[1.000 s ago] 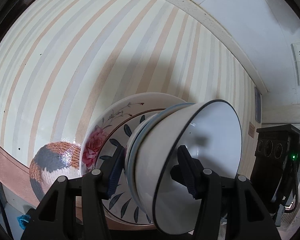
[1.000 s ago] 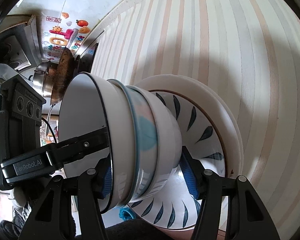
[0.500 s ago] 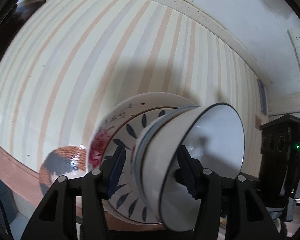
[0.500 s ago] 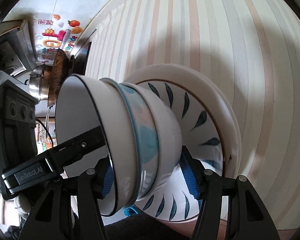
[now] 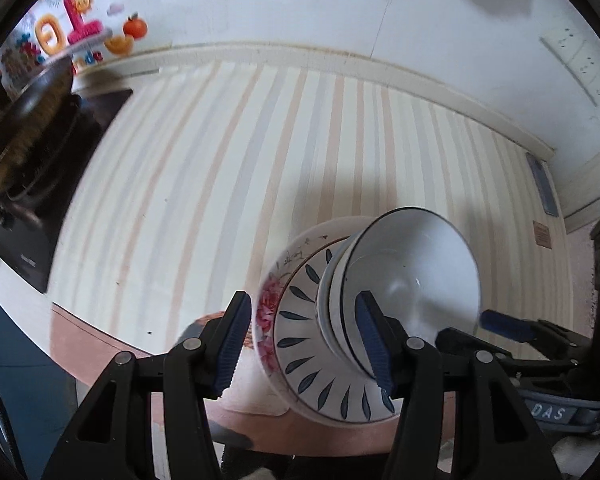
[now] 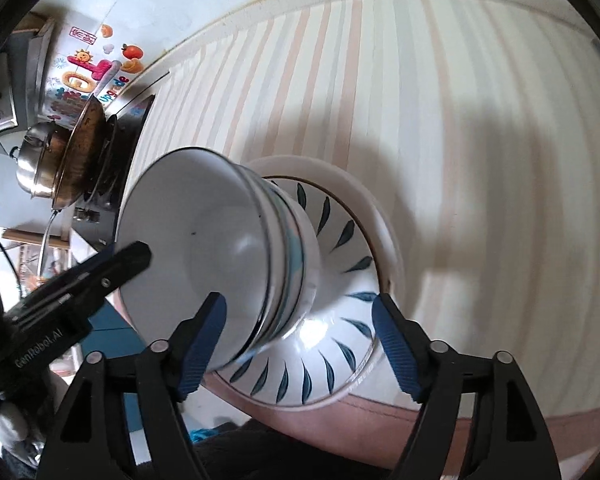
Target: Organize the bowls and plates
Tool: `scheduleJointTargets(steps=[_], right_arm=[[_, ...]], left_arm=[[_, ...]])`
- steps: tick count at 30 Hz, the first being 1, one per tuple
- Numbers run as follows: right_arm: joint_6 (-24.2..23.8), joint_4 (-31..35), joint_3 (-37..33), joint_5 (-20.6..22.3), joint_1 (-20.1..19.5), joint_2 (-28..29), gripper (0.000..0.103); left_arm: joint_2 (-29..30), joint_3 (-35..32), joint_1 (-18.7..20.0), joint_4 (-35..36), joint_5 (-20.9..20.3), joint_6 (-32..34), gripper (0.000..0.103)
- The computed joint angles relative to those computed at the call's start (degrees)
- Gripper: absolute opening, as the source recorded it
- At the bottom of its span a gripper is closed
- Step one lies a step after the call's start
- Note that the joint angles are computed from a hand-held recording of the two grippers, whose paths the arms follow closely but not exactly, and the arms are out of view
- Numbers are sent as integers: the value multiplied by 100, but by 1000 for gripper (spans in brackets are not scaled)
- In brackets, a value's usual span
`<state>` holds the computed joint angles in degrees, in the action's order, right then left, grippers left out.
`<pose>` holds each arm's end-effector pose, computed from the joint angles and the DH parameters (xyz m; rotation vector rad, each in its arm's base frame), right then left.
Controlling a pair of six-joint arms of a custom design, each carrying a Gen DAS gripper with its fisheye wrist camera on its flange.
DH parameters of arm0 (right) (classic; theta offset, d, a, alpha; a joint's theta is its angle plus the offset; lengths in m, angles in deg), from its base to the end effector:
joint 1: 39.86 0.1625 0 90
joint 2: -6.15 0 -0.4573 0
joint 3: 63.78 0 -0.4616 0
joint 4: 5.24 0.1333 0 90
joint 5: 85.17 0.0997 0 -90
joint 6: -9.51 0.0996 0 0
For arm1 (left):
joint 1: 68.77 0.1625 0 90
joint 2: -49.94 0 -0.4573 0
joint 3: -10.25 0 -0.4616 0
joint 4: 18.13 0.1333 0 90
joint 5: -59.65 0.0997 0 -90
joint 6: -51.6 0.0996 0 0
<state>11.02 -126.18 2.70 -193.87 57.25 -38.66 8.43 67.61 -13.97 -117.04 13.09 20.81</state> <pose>0.2079 -0.8478 0.2373 0.1000 -2.8154 0.2626 -0.3405 -0.8327 0.2557 0.1511 2.4091 -0.4007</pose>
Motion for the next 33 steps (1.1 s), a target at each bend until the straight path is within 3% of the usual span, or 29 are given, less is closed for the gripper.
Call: scheduleJointTargets(steps=[3, 4, 6, 11, 13, 19, 27, 33], right_arm=[[-5, -493, 350, -486, 213, -224, 91], [8, -683, 474, -631, 289, -304, 92], [48, -1103, 731, -953, 459, -460, 93], [217, -2242, 1453, -1767, 949, -863, 96], [314, -2612, 1727, -2009, 1158, -1023, 97], [342, -3289, 2293, -2750, 1750, -1375, 99], [281, -3832, 2993, -3040, 2282, -1920, 100], [99, -4195, 3501, -3202, 2626, -2316, 100]], left_arm=[[-192, 206, -97, -272, 123, 242, 58], [-286, 331, -147, -403, 234, 361, 71], [-437, 527, -225, -624, 382, 627, 88], [-883, 1058, -397, -1149, 447, 1185, 89], [-1096, 1306, -496, -1402, 489, 1422, 98], [-1717, 1956, -853, -1903, 623, 1599, 100], [-2368, 2678, -1336, -2196, 989, 1338, 102], [-2862, 3218, -1773, -1882, 1446, 703, 102]])
